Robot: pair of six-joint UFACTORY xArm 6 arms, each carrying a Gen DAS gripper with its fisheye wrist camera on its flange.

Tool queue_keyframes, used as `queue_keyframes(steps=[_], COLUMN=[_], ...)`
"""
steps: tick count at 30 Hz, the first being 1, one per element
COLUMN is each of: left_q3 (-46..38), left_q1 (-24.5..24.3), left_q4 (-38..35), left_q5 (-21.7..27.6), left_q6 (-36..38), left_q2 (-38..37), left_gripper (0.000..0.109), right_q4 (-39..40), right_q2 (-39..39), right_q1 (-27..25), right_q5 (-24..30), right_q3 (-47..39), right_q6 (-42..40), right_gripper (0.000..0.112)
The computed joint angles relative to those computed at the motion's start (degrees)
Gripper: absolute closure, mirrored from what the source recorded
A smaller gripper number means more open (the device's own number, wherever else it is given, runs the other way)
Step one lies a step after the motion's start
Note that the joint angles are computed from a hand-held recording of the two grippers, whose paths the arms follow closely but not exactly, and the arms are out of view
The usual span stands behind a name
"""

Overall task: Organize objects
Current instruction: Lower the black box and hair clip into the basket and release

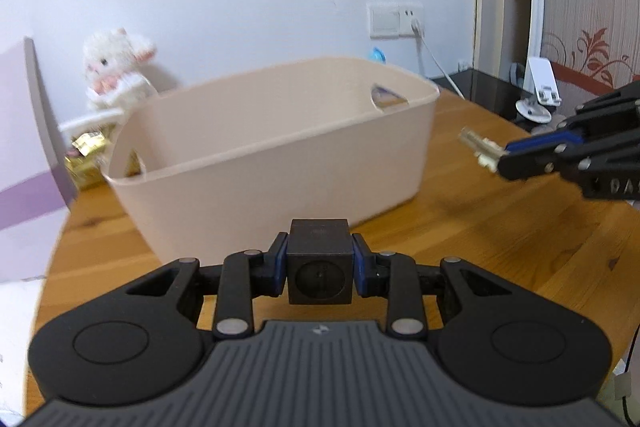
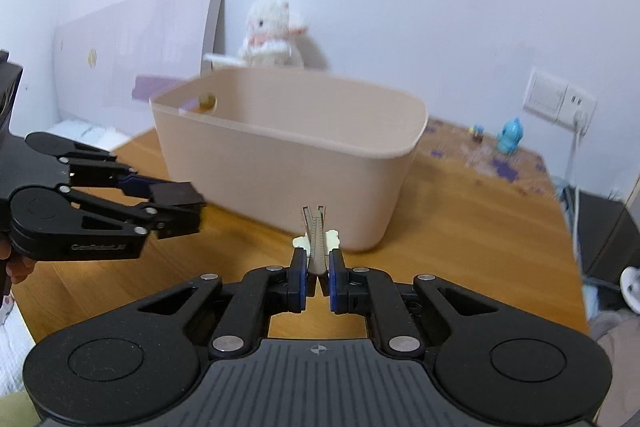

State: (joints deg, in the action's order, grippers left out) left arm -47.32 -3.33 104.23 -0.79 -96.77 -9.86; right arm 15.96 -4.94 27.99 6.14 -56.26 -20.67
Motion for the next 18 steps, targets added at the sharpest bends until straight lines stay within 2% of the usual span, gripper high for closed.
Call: queue_keyframes(steps=[5,11,13,18], left_q3=[0.39,-3.37,-5.17,-9.69], left_q1=[1.72,3.03,3.45,3.21], left_q4=[-3.86,-9.67,-14.08,-25.32], left_q5=[0.55,2.48,3.32,5.65], left_q6=[4.88,12.46,16.72,28.44], left_q2=[-3.49,-2.45,-0.77,4.21], left_gripper=[0.075,0.075,0.075,0.075], right_q4=[-2.86,-4.64,-5.92,-16.59], right_q2=[-0.74,3.42,5.51,11.89], right_q1=[-0.25,-1.01,-1.19,-1.58], right_q5=[-1.21,-2.05,-1.77,1.90], right_q3=[-2.38,-10.29,-13.82,-24.21], right_q6=[2.08,3.57,4.99,15.06], right_gripper=[0.102,0.102,0.102,0.102])
